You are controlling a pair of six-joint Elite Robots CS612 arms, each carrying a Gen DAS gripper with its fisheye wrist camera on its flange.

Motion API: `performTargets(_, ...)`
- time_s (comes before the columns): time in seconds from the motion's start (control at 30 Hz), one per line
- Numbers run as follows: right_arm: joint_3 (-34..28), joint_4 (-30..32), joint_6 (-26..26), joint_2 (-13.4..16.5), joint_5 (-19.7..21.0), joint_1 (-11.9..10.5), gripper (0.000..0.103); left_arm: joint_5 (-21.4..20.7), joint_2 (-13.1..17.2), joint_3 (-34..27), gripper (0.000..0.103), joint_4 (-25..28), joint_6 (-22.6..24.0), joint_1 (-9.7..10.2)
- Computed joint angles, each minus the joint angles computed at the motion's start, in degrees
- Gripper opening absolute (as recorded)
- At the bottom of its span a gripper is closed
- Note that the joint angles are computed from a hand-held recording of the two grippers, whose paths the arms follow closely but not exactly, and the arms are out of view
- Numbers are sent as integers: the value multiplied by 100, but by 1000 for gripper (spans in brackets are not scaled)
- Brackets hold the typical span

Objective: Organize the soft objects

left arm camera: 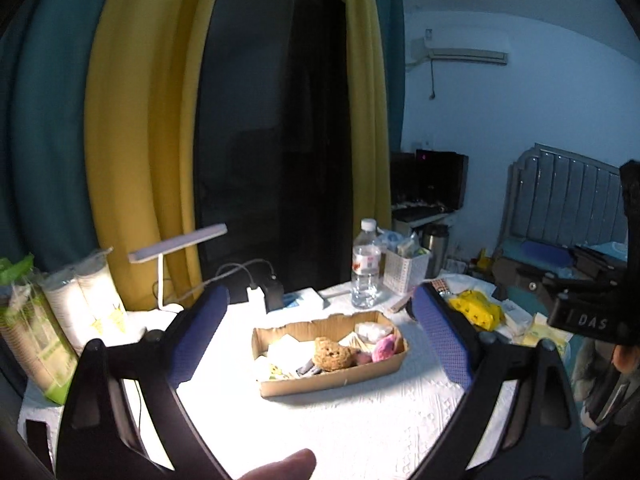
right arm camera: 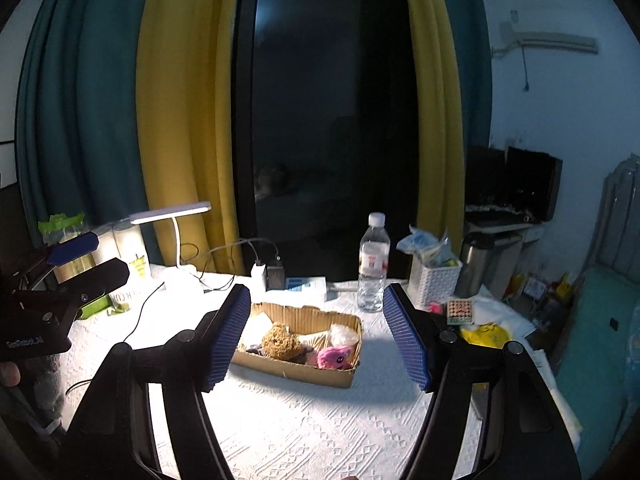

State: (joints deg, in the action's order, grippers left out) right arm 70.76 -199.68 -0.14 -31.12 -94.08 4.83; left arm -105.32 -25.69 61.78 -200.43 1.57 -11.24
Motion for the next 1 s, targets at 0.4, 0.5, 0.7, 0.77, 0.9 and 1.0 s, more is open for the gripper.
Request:
performTargets(0.4,178,-140,-129,-129,-98,23,72,-15,-171,242,95,-254,-31,3)
performTargets(0.5,206,-133,-103,-152,-116,18,72,25,-174,253,95,-297,5,-15)
performTargets(0.7,235,-143,-58,-171,-169,-4,72,-18,-173,241,95,-291,-12,-25)
performTargets(0.77,232,-131,-52,-170,-169,-13,72,-14,-173,235,95,-279,-8,-30)
performTargets(0.9,228,-134,-64,-170,-168,-23,72,-23,-169,225,95,-265,-25,-31)
performTargets(1.0,222,-96,-72,-170,-169,-28,73,-7,-169,221,95,-267,-14,-38)
